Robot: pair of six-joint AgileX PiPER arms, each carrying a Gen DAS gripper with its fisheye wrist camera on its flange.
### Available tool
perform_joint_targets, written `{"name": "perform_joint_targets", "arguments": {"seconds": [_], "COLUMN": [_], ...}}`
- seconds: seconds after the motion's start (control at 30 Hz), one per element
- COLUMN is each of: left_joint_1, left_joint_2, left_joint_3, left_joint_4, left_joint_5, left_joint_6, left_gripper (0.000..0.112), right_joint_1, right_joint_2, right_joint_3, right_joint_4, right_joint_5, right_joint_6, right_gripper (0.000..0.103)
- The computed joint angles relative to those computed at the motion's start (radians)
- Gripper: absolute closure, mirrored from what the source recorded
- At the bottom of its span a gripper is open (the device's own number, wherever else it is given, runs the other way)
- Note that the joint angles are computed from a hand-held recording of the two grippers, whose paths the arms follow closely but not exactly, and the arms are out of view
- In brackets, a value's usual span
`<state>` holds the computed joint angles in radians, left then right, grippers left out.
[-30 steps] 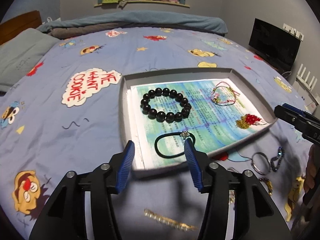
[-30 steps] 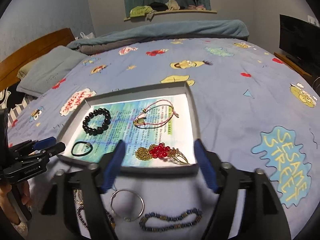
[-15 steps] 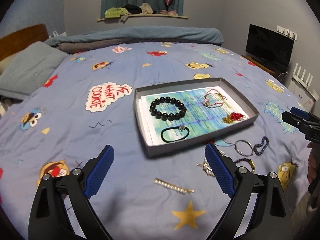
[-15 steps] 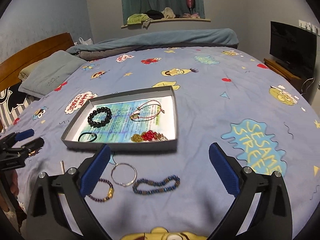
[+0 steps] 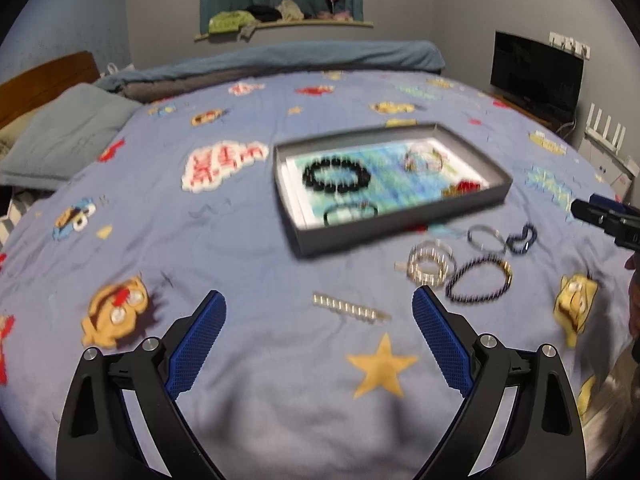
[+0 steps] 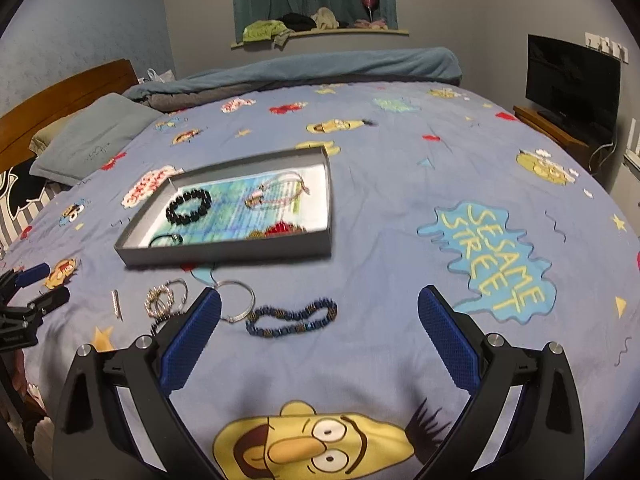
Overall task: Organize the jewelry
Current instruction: 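Move both open tools back over the remaining jewelry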
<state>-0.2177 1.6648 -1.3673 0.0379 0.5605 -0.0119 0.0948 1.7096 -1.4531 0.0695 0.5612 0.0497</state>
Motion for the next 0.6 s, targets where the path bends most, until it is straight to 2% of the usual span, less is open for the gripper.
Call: {"name": "perform_joint_targets", "arguments": {"seconds": [0.3, 0.4, 0.6], "left_joint_1": [-0.019, -0.005, 0.01], "left_joint_2": [0.015, 0.038, 0.101], "left_joint_3": [0.094, 0.086, 0.021], "left_joint_4": [0.022, -0.032, -0.06], "left_joint_5": [-0.058, -0.086, -0.079], "left_joint_6": [-0.014, 0.035, 0.058], "left_gripper": [0.018, 0.018, 0.018], "right_joint_1": [0.003, 0.004, 0.004], "right_joint_2": [0.0, 0.015, 0.038], "right_joint_3": [0.071, 0.071, 0.064], "right_joint_4": [-0.004, -0.015, -0.006], "right_joint_5": [-0.021, -0.019, -0.022], "right_joint_6": [-0.004, 0.001, -0.018], "right_gripper": [0.006, 0.006, 0.006]}}
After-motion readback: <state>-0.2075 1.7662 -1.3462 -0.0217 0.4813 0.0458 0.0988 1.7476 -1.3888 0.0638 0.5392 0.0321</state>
